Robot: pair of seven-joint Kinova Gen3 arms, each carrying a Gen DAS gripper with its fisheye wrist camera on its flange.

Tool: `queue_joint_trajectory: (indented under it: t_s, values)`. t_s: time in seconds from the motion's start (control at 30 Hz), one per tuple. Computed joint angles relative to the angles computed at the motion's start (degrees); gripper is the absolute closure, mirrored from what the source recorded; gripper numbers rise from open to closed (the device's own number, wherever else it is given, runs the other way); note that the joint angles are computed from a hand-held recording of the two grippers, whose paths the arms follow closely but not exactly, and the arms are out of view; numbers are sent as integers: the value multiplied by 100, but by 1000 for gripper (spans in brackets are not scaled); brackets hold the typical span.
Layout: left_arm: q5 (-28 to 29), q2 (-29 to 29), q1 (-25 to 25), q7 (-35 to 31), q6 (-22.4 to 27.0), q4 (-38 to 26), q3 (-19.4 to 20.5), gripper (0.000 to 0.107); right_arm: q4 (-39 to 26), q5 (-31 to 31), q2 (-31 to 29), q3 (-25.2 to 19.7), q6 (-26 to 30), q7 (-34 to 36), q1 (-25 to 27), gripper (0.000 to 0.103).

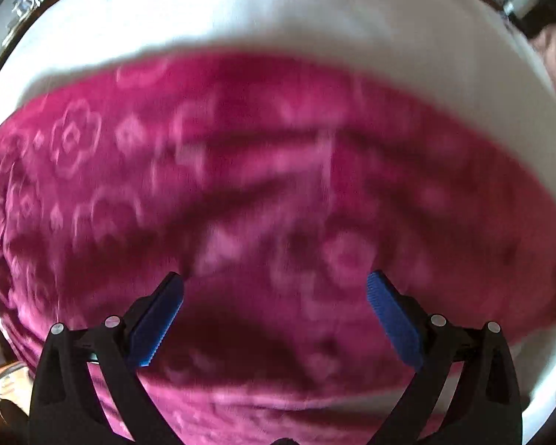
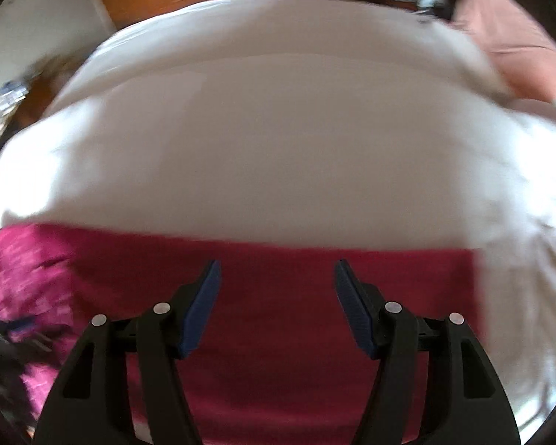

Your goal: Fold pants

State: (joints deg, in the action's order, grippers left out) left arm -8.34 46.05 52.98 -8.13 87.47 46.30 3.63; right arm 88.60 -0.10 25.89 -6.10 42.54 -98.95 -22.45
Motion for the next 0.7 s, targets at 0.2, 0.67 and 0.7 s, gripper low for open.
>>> queue_joint_trajectory:
  t_s: [0.2, 0.67, 0.7]
  values:
    - [-4, -122, 221, 124, -284, 517, 39, 9, -694, -534, 681, -428, 463, 400, -249, 38]
    - [-506, -632, 972, 1412, -1923, 2361, 255, 9, -2141, -152, 1834, 47, 1029, -749, -1218, 36]
    - [-481, -709, 952, 1383, -1996, 2434, 250, 10, -2175, -105, 1843, 52, 1064, -782, -1243, 36]
